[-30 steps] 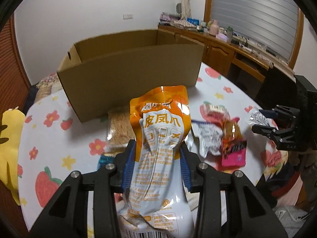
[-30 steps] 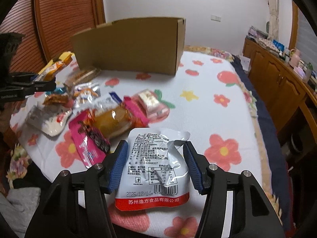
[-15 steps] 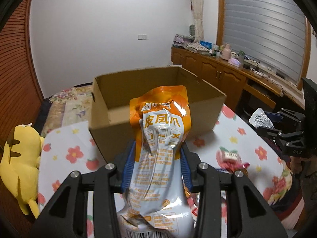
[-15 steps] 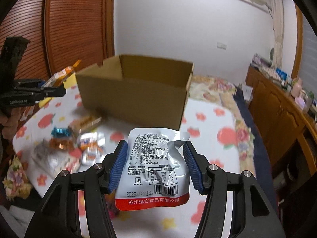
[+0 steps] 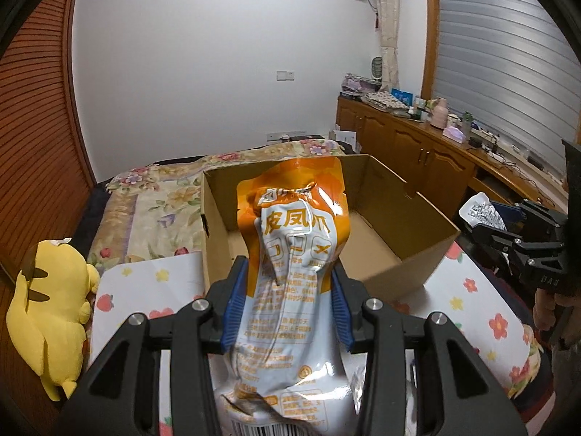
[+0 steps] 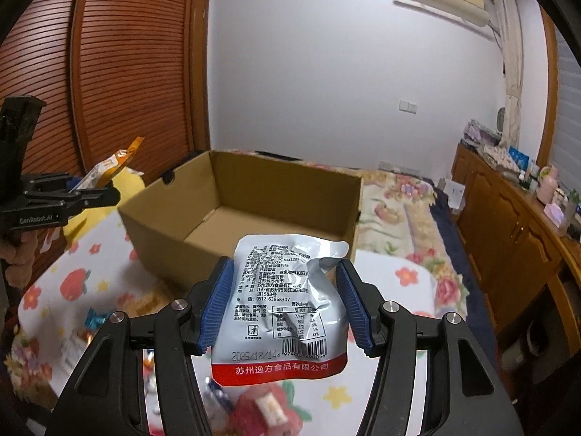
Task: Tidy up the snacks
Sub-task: 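Carry both packets over the cardboard box and release them inside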
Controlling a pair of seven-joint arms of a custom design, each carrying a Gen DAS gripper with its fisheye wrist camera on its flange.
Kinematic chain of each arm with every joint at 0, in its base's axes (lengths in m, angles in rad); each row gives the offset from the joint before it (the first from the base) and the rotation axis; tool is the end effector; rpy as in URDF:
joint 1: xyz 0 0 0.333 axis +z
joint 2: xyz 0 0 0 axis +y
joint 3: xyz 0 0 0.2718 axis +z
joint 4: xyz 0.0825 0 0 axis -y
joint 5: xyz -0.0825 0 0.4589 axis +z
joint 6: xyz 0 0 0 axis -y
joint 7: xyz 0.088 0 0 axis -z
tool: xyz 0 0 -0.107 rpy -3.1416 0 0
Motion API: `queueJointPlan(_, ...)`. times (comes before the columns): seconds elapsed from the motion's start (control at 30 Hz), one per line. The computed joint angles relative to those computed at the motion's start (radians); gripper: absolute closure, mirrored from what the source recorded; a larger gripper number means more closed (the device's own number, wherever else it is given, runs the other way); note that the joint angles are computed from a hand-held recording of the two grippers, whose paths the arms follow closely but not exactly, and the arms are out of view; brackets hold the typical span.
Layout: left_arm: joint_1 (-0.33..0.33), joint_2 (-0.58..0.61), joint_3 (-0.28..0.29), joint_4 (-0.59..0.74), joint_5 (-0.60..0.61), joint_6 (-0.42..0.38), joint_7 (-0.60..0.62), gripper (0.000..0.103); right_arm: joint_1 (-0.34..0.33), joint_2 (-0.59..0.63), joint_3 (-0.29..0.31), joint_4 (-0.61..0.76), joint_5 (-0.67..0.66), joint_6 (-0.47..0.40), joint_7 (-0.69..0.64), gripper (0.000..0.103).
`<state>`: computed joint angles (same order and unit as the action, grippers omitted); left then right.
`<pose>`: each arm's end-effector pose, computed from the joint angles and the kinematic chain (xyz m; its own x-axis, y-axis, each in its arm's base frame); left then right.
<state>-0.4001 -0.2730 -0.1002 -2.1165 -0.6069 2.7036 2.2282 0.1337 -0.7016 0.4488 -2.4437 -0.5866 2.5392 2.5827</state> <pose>0.5405 -0.2777 0.5635 -0.6810 -0.7312 0.0411 -0.4524 0.3759 -0.8087 0.4129 0.2966 0.5470 -0.0760 -0.9951 0.0636 -0.5320 -0.0135 -0.8466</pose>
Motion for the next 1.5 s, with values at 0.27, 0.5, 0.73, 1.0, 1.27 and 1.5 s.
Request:
queueJointPlan(0.27,0.038,0.086,-0.044,0.1,0.093,0.008,-0.096,0.061,-0.046,0.137,-0.014,0.11,-0.053,0.023,0.023,0.044)
queueJointPlan(0.5,0.063,0.167,-0.084,0.174,0.172,0.005,-0.175,0.06,-0.032,0.225,-0.06,0.168,-0.091,0.039,0.06,0.044)
queueJointPlan(0.73,0.089,0.223,-0.119,0.222,0.237,-0.009,-0.234,0.059,0.006,0.293,-0.106,0.203,-0.098,0.018,0.072,0.043)
queueJointPlan(1.0,0.102,0.256,-0.136,0.254,0.26,-0.005,-0.256,0.053,0.037,0.341,-0.134,0.241,-0.127,-0.011,0.084,0.042)
queueJointPlan(1.27,0.109,0.254,-0.144,0.246,0.253,0.009,-0.24,0.047,0.062,0.342,-0.164,0.228,-0.134,0.019,0.093,0.032)
queueJointPlan(1.5,0.108,0.244,-0.138,0.247,0.223,0.018,-0.213,0.047,0.045,0.31,-0.158,0.197,-0.127,0.084,0.122,0.031)
